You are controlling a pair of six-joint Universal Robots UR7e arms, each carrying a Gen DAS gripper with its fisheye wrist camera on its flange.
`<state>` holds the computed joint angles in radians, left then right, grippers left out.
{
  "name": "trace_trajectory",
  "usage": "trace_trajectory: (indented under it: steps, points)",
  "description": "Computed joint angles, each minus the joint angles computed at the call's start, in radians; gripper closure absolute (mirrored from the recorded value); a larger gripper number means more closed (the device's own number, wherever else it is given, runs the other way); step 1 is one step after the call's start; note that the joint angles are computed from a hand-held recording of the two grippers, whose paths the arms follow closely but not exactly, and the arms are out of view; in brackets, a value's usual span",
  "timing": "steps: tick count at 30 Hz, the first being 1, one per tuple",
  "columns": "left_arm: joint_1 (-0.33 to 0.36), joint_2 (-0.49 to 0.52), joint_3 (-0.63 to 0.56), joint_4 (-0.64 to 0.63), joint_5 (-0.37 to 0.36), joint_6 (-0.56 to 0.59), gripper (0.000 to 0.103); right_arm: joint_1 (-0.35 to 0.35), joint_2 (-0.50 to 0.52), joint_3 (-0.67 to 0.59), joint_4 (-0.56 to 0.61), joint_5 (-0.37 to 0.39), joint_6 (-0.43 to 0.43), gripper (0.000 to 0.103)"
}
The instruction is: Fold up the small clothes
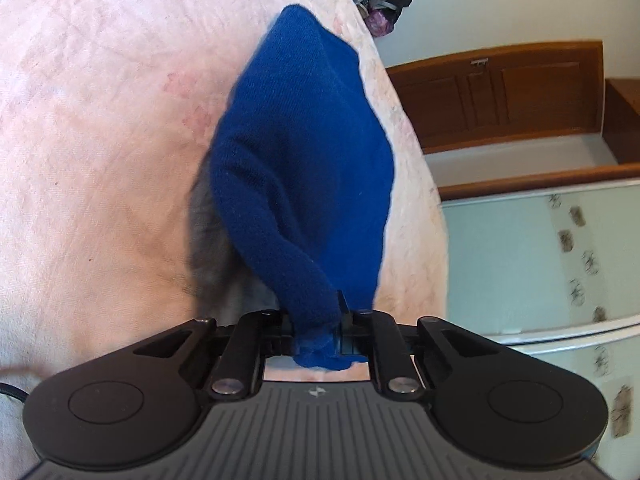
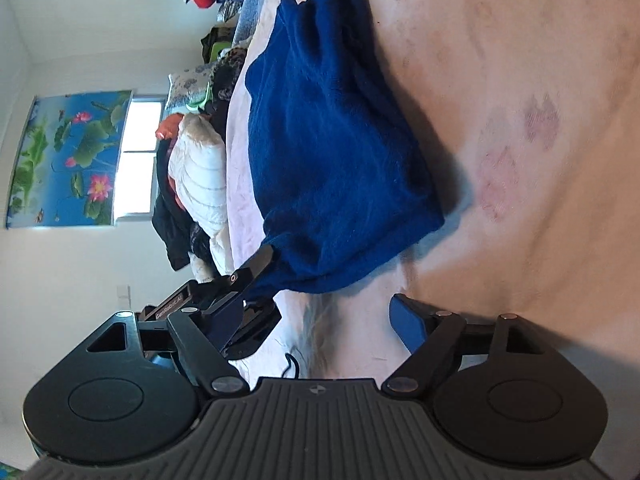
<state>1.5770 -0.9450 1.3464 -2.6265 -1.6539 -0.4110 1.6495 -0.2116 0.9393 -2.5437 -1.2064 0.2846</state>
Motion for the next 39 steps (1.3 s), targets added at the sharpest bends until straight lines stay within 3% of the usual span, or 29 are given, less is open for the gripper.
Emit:
trace_trajectory:
  steps: [7,10,12,13,15,17,19,21,22,25,27,29,32,34,37,38,39]
  points:
    - [-0.006,-0.029,0.016,0.004,-0.005,0.029,0.09,0.011,0.092,-0.03,-0.299,-0.008,0.296,0.025]
    - [0.001,-0.03,0.026,0.003,0.004,0.025,0.09,0.009,0.091,-0.004,-0.42,-0.087,0.389,0.037]
    - [0.011,-0.026,0.031,0.003,0.004,0.015,0.09,0.001,0.089,0.005,-0.459,-0.118,0.4,0.05]
    - [0.015,-0.023,0.033,0.001,0.004,0.016,0.09,-0.003,0.086,-0.001,-0.426,-0.117,0.383,0.057]
    - [0.025,-0.017,0.04,-0.014,-0.007,0.029,0.09,0.005,0.087,-0.025,-0.338,-0.188,0.33,0.086]
    - [0.032,-0.017,0.059,-0.046,0.001,0.028,0.084,-0.002,0.094,-0.034,-0.32,-0.179,0.302,0.088]
    - [0.038,-0.024,0.088,-0.107,0.007,0.007,0.05,-0.008,0.098,-0.051,-0.299,-0.159,0.301,0.086]
    - [0.053,-0.024,0.094,-0.151,-0.056,0.0,0.036,-0.011,0.108,-0.09,-0.253,-0.153,0.301,0.083]
    - [0.049,-0.029,0.098,-0.171,-0.044,0.007,0.032,-0.01,0.114,-0.123,-0.205,-0.151,0.289,0.081]
    - [0.04,-0.021,0.055,-0.105,-0.013,0.034,0.033,-0.004,0.153,-0.266,-0.027,-0.124,0.219,0.067]
    - [0.037,-0.007,0.02,-0.037,-0.01,0.049,0.033,-0.007,0.16,-0.32,0.069,-0.08,0.147,0.046]
    - [0.03,0.003,0.006,-0.005,-0.008,0.085,0.033,-0.014,0.184,-0.403,0.178,-0.026,0.088,0.038]
    - [0.026,0.011,0.003,0.004,-0.014,0.105,0.033,-0.024,0.187,-0.44,0.225,-0.017,0.053,0.038]
    - [0.029,0.017,-0.002,0.002,-0.024,0.104,0.033,-0.036,0.205,-0.491,0.283,0.02,0.027,0.042]
    - [0.027,0.02,-0.011,0.012,-0.017,0.116,0.035,-0.027,0.268,-0.642,0.425,-0.018,-0.041,0.063]
    - [0.021,0.019,-0.012,0.019,0.002,0.125,0.037,-0.018,0.275,-0.658,0.455,-0.051,-0.069,0.076]
    - [0.012,0.016,-0.01,0.025,0.04,0.131,0.05,-0.012,0.302,-0.717,0.497,-0.083,-0.094,0.085]
